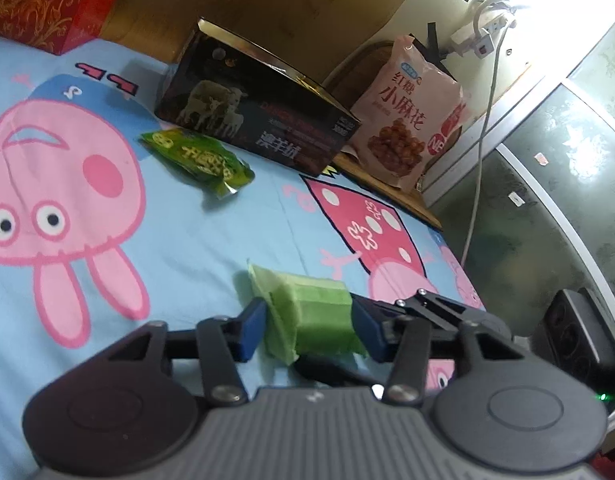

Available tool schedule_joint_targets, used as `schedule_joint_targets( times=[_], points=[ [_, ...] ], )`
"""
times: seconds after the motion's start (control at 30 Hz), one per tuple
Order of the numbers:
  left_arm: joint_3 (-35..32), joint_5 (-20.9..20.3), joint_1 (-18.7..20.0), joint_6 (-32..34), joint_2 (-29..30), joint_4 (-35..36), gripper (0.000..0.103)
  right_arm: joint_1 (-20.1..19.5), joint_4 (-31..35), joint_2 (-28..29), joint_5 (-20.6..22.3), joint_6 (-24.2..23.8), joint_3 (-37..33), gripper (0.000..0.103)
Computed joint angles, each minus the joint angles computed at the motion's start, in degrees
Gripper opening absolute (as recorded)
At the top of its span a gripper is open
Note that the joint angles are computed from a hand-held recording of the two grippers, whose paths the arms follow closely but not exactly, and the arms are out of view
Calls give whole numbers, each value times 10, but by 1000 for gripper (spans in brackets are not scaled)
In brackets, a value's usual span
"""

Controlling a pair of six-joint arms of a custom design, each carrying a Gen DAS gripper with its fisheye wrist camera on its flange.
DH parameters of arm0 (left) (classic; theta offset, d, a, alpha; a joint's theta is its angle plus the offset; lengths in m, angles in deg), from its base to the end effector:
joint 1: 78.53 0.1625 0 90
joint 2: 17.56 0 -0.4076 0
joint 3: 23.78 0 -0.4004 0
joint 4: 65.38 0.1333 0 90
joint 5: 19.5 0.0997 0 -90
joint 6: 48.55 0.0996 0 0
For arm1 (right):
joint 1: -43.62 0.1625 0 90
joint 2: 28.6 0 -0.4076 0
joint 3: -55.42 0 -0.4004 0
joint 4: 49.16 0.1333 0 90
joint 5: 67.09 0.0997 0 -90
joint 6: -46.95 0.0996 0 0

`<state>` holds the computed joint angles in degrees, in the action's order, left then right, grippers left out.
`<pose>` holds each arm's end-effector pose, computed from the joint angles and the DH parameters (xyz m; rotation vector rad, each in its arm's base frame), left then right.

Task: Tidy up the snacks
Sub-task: 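Carry the green pastry bar into the black tin and release it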

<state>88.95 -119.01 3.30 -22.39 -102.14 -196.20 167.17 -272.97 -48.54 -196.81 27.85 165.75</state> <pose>0.0431 -0.5218 0.3054 -0.9090 -2.8492 0.3668 0.3374 -0.3828 -0.0860 0.7410 -2.2615 1.0374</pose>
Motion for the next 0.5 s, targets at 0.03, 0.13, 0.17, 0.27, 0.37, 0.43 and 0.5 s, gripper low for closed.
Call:
schedule_joint_targets(
  times=[0.03,0.13,0.17,0.27,0.37,0.43,0.5],
  points=[
    [0,1,-1,0,0,-3,42,-1,-6,1,1,2,0,57],
    [-9,-1,-8,1,6,-5,42,-2,-33,6,3,-13,-5,46],
    [-12,-2,-11,2,9,-11,42,-1,-38,9,-4,-22,-13,44],
    [-24,-8,-24,6,21,-28,42,-5,-51,15,-14,-44,-35,43],
    [-39,-15,-35,8,36,-51,42,-17,-68,10,-1,-54,-50,42],
    [-52,-22,-43,9,47,-67,42,-18,-85,12,-4,-88,-72,42],
    [-64,-23,-56,9,59,-90,42,-20,-99,15,-5,-135,-98,42]
  ],
)
